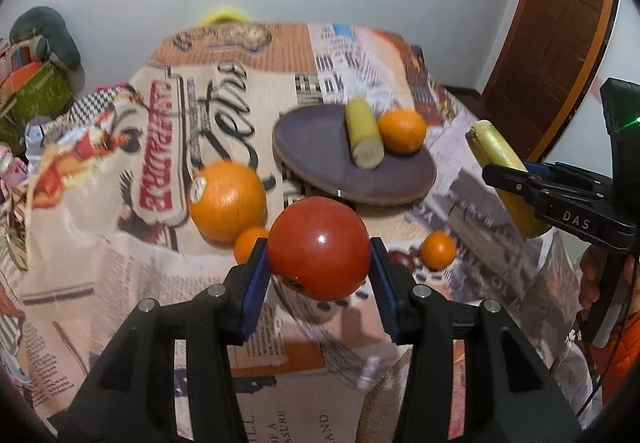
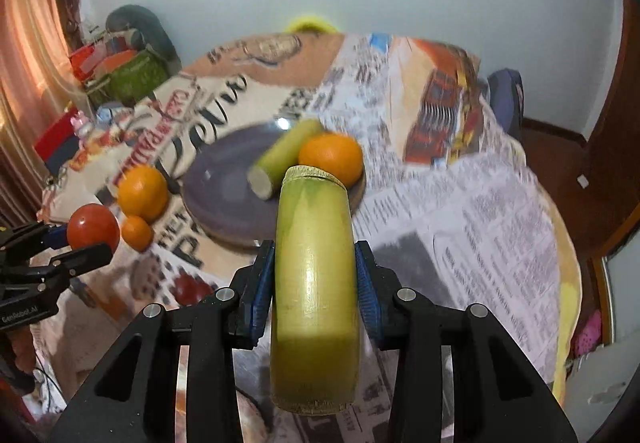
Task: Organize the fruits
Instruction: 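Carry the tomato with the left tool while the right tool carries and releases the corn onto the plate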
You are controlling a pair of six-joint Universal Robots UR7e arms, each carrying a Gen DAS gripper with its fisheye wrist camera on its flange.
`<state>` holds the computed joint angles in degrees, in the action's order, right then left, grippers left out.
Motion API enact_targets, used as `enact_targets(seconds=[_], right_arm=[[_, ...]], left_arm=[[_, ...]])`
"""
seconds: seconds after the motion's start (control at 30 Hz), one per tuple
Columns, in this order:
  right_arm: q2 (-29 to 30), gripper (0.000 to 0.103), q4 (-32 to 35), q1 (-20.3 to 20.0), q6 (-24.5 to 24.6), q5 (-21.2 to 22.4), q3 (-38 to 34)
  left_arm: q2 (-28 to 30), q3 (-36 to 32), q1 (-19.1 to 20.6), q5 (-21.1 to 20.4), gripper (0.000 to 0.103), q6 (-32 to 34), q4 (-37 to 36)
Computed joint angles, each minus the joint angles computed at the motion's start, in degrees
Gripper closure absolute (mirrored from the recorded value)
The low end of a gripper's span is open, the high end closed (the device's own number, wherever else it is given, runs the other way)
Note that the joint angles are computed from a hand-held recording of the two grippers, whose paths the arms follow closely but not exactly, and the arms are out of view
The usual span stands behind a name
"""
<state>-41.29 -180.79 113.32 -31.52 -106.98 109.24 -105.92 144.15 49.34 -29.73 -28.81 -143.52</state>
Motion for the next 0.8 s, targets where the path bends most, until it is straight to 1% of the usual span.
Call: enact_targets(seconds=[0.2,0.4,0.6,0.67,0.8], right_arm=[[1.6,0.067,-0.2,2.0,0.2,1.4,-2.6],[3.5,0.067,1.0,3.4,0.2,2.8,-5.4],[6.8,0.067,3.0,4.5,0.5,4.1,-9.6],[7.7,0.067,3.4,4.7,0.5,4.3,-10.7],[10.1,0.067,5.2,5.0,0.8,4.7,-14.0]], left_arm=[[-0.9,-1.3,-1.3,2.4,0.055,2.6,-1.2],[-0.2,-3.0,-0.5,3.8,0.055,7.2,-5.1],[2.8,-4.8,2.0,3.7,0.055,14.7,-12.7],[3.7,-5.3,2.8,3.4,0.055,16.4,-14.5],[6.6,-7.2,6.1,2.1,0.055,20.4,-19.6]])
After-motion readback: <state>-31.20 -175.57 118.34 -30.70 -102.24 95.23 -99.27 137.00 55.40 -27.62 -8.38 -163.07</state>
